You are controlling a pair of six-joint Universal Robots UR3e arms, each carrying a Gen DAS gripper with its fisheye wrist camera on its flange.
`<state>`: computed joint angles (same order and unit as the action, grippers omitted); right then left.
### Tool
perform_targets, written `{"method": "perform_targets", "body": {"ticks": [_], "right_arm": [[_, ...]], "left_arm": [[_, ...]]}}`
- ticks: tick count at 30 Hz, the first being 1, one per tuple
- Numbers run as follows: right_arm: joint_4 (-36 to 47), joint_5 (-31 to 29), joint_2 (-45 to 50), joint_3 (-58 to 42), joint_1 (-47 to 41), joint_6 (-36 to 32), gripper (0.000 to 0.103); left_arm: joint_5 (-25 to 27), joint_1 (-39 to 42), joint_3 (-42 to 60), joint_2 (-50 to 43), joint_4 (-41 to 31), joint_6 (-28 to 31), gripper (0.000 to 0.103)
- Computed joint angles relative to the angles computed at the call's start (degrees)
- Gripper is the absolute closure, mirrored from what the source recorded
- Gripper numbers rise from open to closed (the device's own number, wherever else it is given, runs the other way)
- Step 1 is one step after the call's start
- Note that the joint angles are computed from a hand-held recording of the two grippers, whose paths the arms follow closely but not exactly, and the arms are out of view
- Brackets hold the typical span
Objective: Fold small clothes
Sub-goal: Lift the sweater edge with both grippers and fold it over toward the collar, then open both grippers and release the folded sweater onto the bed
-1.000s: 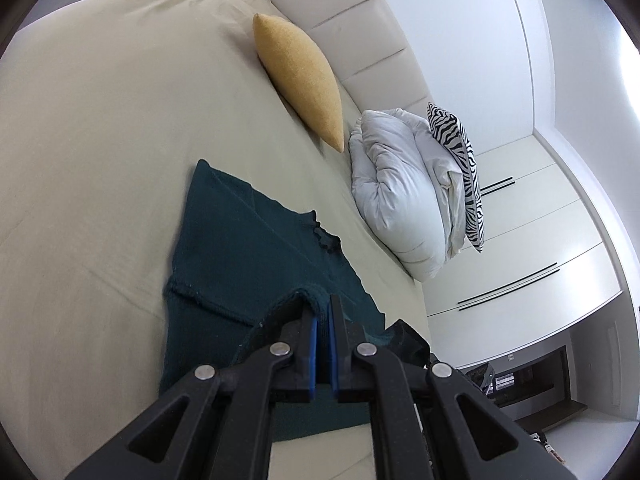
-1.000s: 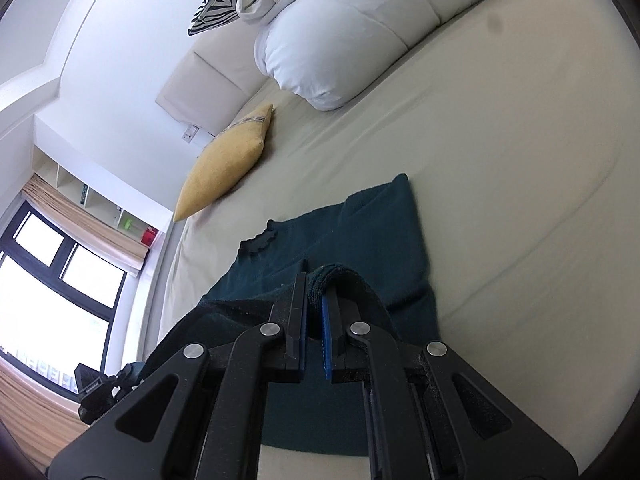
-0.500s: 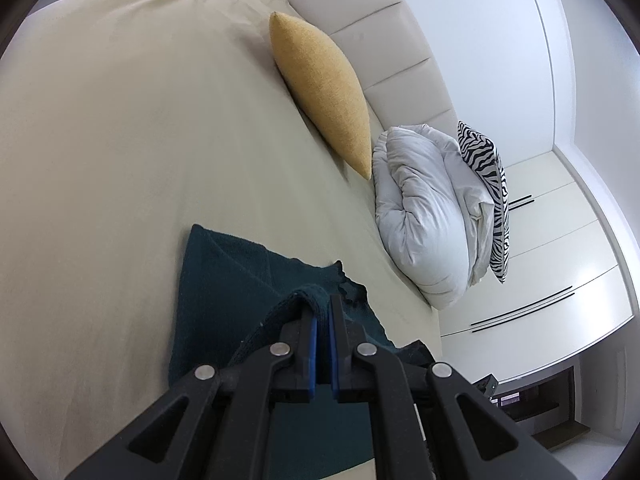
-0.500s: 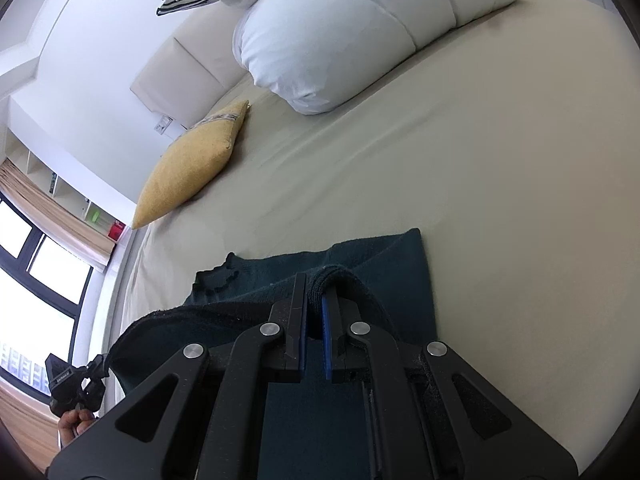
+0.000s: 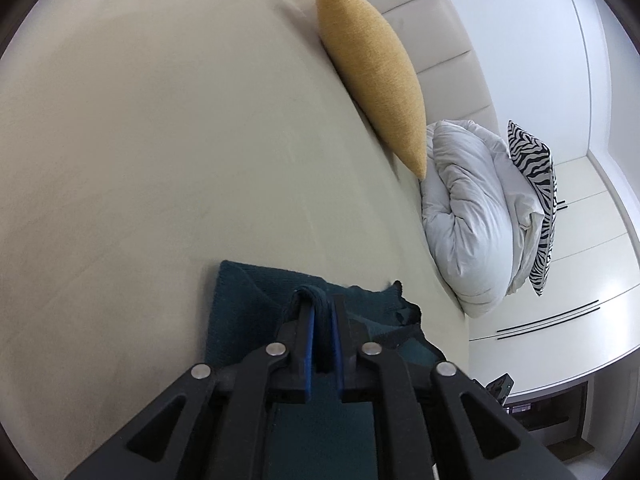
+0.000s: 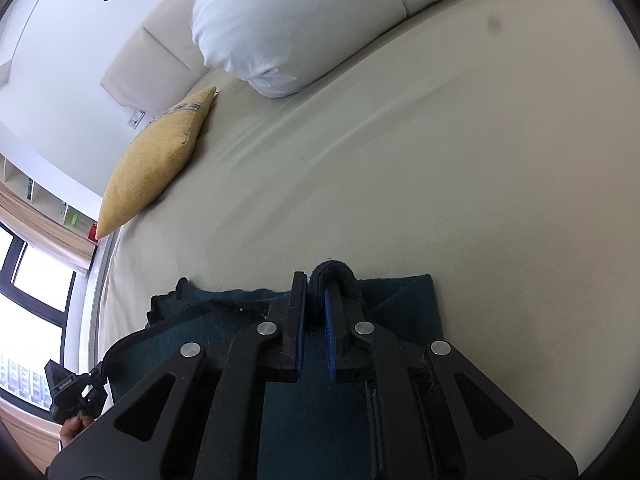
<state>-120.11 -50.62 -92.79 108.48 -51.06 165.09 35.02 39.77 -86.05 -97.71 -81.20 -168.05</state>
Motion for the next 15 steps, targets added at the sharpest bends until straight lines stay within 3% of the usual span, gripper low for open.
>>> {"method": "perform_targets", "body": {"ticks": [2, 3, 7, 11, 15], "right_arm": [[-2.5, 0.3, -1.2, 2.1, -1.4, 1.1, 0.055], [-5.0, 1.2, -2.3, 3.9, -2.3, 2.4, 0.038], [-1.5, 3.6, -7.6, 6.2, -6.7, -0.6, 0.037], [9.3, 3.9, -17.6, 7.9, -9.0, -11.0, 0.037], [27.2, 6.4, -28.1, 9.4, -11.4, -25.3, 0.037]], "left_arm": [[-1.4, 1.9, -2.2, 1.9, 1.0, -0.5, 0.052], [-1.8, 2.9, -3.1, 3.2, 1.5, -0.4, 0.049], [-1.8, 5.3, -4.1, 9.0, -2.6, 4.6, 0.048], [1.3, 4.2, -7.1, 15.3, -4.0, 9.1, 0.048], [3.1, 2.1, -12.8, 22.0, -3.0, 12.1, 0.048]]}}
